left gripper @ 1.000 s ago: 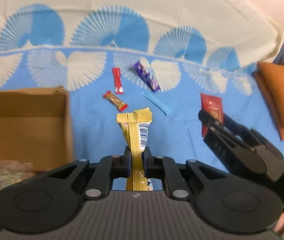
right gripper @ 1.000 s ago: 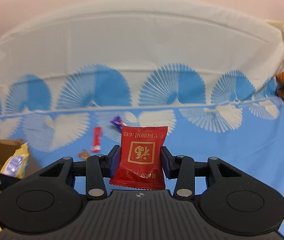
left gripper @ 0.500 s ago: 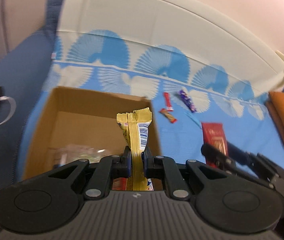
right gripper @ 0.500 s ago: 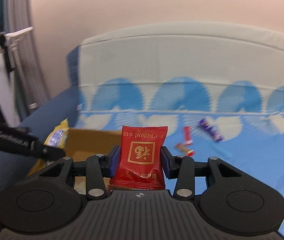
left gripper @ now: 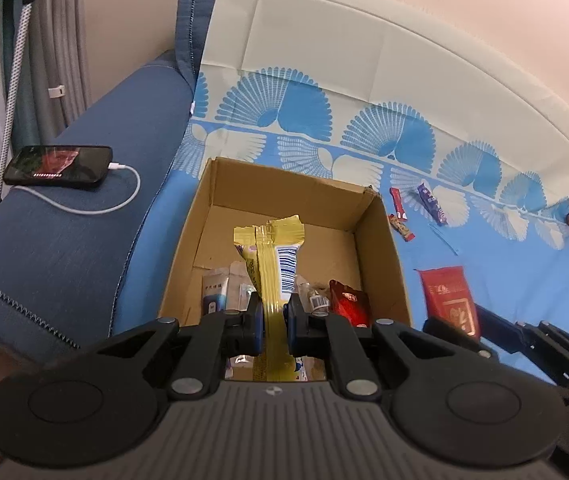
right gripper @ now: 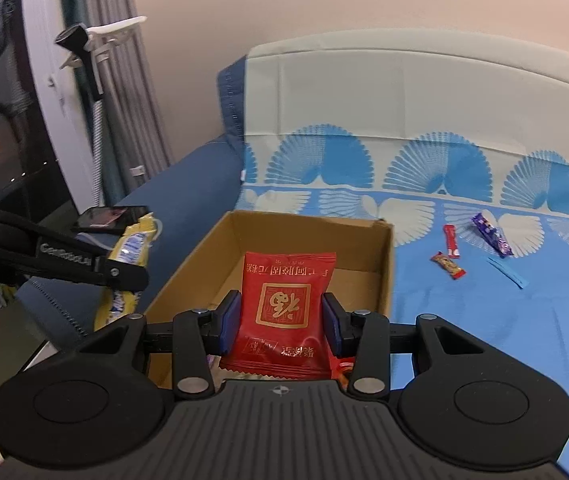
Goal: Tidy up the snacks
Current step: 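Carry the yellow bar with left tool while right tool carries the red packet over the box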
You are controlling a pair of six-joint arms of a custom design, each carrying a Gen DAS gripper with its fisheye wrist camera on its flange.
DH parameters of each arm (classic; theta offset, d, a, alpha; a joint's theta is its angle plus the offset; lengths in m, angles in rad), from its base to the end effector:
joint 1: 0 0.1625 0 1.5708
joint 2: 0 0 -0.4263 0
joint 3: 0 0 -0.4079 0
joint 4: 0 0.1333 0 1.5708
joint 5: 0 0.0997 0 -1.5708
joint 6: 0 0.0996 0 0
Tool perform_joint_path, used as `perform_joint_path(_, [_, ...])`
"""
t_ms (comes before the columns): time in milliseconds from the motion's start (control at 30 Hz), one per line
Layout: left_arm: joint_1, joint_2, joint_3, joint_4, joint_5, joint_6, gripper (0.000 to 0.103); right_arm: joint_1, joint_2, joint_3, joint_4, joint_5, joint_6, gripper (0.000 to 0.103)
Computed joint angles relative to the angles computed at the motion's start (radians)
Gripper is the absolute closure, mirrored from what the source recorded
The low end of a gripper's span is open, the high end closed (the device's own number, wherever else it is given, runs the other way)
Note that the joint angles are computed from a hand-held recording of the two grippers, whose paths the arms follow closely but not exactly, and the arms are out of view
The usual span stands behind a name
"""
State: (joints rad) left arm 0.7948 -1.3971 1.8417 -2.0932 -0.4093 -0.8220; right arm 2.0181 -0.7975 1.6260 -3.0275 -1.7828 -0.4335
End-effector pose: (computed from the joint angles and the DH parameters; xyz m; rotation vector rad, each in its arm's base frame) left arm -0.2210 -0.5459 0.3752 -0.1046 2.1528 -1.0718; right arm 0.4090 -0.5928 0.1468 1.1053 -2.5723 0.9110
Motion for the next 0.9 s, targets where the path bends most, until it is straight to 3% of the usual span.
perform_joint_path(367, [-0.055, -0.032, 0.047, 0.013, 0.006, -0.026, 0.091, 0.021, -0.044, 0.071, -0.061, -0.002, 0.005, 0.058])
perform_joint_path(900, [-0.071, -0.042, 0.056, 0.019, 0.016, -0.036, 0.091, 0.019, -0.061, 0.099, -0.095, 0.007, -0.008, 0.058])
